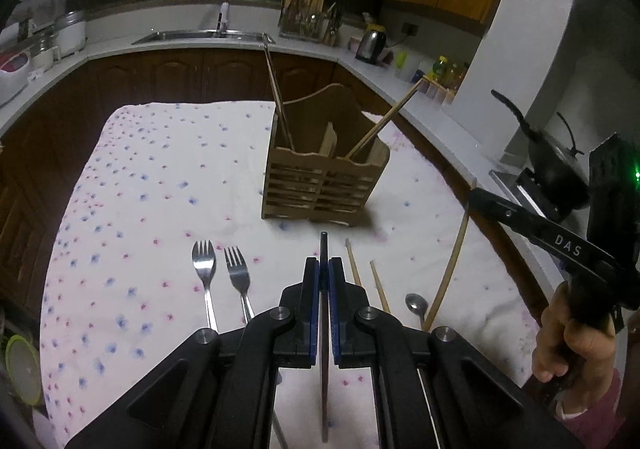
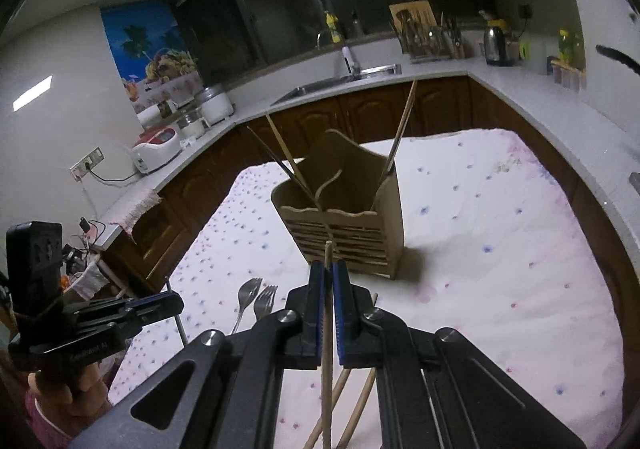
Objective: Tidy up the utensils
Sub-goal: 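Lift both chopsticks and carry them over the wooden holder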
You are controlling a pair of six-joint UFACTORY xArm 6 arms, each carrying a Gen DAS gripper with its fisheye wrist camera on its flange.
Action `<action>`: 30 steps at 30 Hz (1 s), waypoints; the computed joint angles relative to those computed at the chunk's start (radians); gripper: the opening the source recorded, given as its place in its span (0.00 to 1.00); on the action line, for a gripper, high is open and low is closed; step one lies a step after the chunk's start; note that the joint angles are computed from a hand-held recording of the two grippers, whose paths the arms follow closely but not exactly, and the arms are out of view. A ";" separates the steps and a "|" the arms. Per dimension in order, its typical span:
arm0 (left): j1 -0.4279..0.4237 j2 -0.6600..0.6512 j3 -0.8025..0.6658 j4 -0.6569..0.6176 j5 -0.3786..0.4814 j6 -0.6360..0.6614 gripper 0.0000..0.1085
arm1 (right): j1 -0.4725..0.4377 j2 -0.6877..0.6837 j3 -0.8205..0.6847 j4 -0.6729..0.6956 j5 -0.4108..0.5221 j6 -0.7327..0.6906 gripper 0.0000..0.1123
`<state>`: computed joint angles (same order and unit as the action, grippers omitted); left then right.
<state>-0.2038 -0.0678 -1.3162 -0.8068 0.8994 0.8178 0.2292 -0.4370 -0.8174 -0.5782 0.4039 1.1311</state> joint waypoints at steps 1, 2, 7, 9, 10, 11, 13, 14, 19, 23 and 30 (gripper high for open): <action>0.004 -0.007 0.007 -0.008 0.001 0.003 0.02 | 0.002 -0.009 0.004 -0.007 0.004 0.006 0.04; 0.009 -0.014 0.012 -0.014 0.003 0.006 0.02 | 0.003 -0.017 0.006 -0.016 0.009 0.014 0.04; 0.017 -0.041 0.031 -0.032 -0.001 0.023 0.02 | 0.010 -0.036 0.007 -0.041 0.022 0.031 0.04; 0.016 -0.046 0.037 -0.035 -0.006 0.028 0.02 | 0.013 -0.039 0.006 -0.048 0.026 0.035 0.04; 0.018 -0.046 0.036 -0.041 -0.004 0.031 0.02 | 0.015 -0.039 0.006 -0.052 0.027 0.041 0.04; 0.019 -0.045 0.035 -0.042 -0.003 0.032 0.02 | 0.014 -0.039 0.005 -0.052 0.027 0.040 0.04; 0.022 -0.046 0.035 -0.049 -0.003 0.033 0.02 | 0.012 -0.042 0.008 -0.045 0.026 0.032 0.04; 0.024 -0.045 0.034 -0.053 0.000 0.035 0.02 | 0.014 -0.043 0.006 -0.050 0.029 0.036 0.04; 0.034 -0.042 0.028 -0.075 0.011 0.037 0.02 | 0.013 -0.052 0.006 -0.057 0.032 0.037 0.04; 0.039 -0.038 0.019 -0.096 0.009 0.041 0.02 | 0.009 -0.056 -0.008 -0.058 0.038 0.025 0.04; 0.039 -0.015 -0.020 -0.134 -0.017 0.049 0.02 | -0.008 -0.049 -0.041 -0.093 0.035 0.028 0.04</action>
